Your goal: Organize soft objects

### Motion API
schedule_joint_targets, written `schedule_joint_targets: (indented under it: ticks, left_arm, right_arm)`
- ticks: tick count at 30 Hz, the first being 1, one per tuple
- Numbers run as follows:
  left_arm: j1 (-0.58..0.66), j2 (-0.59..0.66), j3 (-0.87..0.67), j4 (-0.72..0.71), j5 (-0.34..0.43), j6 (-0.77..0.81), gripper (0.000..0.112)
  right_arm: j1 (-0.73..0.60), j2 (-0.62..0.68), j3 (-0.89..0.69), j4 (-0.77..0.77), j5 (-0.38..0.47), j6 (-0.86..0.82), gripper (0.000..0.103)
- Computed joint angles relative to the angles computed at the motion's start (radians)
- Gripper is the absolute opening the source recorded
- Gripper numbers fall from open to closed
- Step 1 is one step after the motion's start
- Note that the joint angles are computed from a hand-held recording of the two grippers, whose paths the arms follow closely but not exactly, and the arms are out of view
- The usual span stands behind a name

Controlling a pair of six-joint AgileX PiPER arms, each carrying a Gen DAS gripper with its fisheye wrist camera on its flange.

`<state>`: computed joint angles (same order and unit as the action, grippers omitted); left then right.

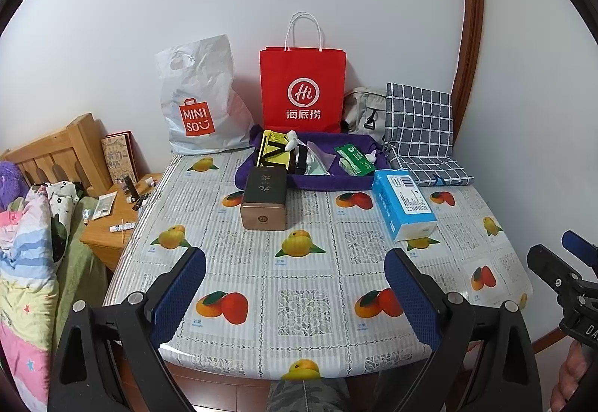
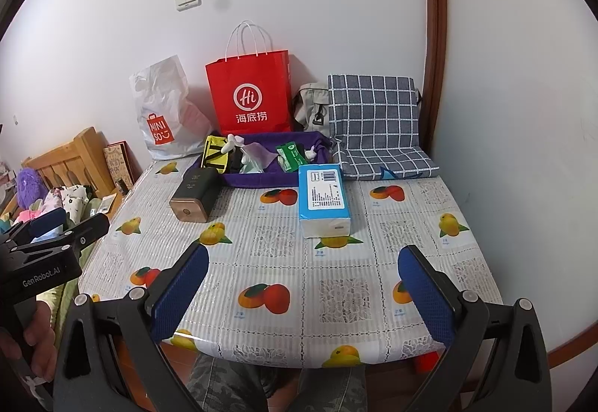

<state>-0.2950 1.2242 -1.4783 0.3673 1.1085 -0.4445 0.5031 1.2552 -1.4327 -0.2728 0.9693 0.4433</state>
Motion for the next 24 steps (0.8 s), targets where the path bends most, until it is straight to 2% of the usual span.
schedule_joint_targets:
  ticks: [20, 24]
  left_arm:
    - [0.009, -0.005, 0.007, -0.011, -0.007, 0.035, 0.097]
    - [0.025, 0.008, 0.006, -0.017, -0.03, 0.058, 0.097]
  right_arm:
    - [-0.012, 0.007, 0.007, 0.016, -0.015, -0.005, 0.1]
    - [-0.021, 0.016, 0.009, 0.026, -0.026, -0.012, 0.1]
